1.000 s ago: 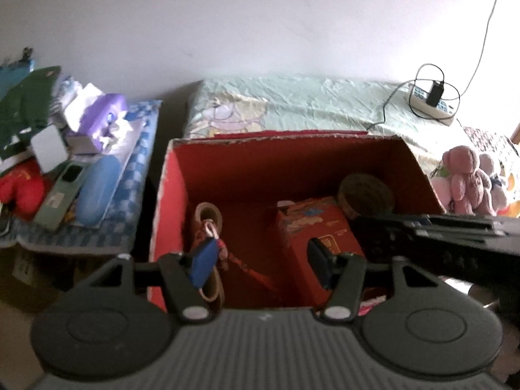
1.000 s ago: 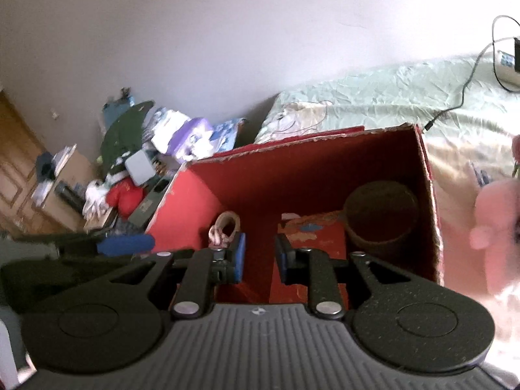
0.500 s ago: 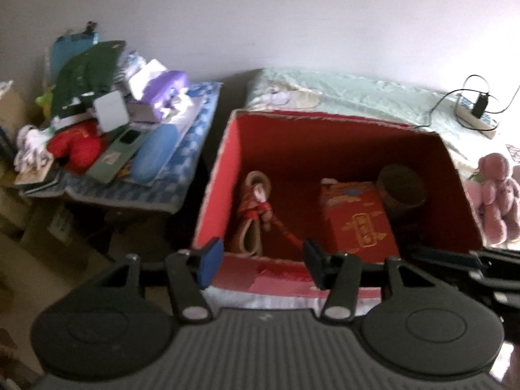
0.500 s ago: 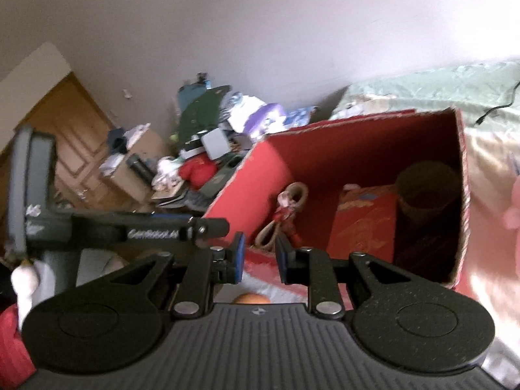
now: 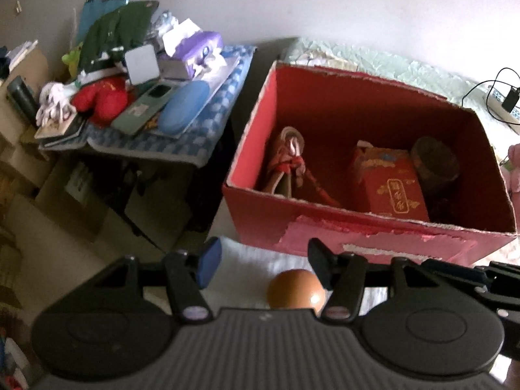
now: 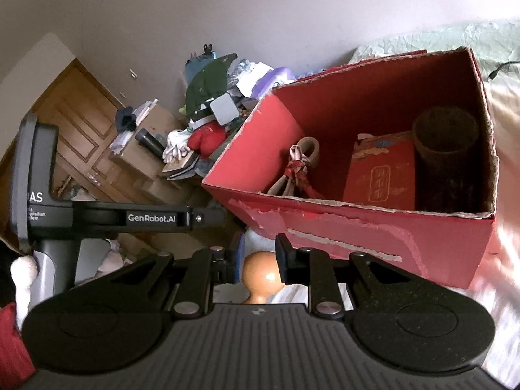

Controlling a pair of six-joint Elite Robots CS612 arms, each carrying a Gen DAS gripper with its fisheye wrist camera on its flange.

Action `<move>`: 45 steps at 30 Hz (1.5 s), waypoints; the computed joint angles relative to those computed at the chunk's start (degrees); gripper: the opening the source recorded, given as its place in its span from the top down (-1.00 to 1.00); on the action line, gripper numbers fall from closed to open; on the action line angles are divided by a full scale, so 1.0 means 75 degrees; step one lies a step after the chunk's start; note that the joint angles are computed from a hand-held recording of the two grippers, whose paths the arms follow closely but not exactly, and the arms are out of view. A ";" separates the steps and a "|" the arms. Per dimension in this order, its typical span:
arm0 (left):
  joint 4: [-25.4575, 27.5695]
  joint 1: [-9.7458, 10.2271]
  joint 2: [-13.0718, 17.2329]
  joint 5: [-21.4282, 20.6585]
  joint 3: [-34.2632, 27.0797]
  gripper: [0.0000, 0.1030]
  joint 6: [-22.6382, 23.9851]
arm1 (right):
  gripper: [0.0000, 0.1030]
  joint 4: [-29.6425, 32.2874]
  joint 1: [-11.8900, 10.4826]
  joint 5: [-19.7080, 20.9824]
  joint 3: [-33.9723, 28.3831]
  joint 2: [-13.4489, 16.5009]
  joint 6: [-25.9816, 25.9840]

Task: Organize objects
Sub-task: 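Move the open right gripper down to the wooden knob-handled stamp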

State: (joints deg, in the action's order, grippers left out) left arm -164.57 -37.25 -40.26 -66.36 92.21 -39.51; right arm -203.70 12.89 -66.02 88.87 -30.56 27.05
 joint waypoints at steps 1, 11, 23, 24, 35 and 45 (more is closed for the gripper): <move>0.0043 0.0008 0.0019 -0.0047 -0.0023 -0.18 -0.0026 | 0.54 -0.0044 0.0012 -0.0095 0.0030 -0.0002 -0.0003; 0.0432 -0.0040 0.0138 -0.0192 -0.0236 -0.18 0.0038 | 0.39 0.0064 0.0120 -0.0904 0.0168 -0.0048 0.0081; 0.1285 -0.0250 0.0179 0.0262 -0.0431 -0.14 0.0047 | 0.23 0.0466 0.0015 -0.1073 0.0507 -0.0338 0.0173; 0.1356 -0.0260 0.0183 0.0296 -0.0456 -0.14 0.0022 | 0.24 0.0477 0.0000 -0.1103 0.0543 -0.0352 0.0230; 0.2000 -0.0330 0.0373 -0.0081 -0.0824 -0.14 0.0172 | 0.24 0.0782 -0.0183 -0.0922 0.0883 -0.0418 0.0573; 0.2115 -0.0341 0.0403 -0.0166 -0.0822 -0.13 0.0103 | 0.23 0.1265 -0.0125 -0.0911 0.0714 -0.0361 0.0631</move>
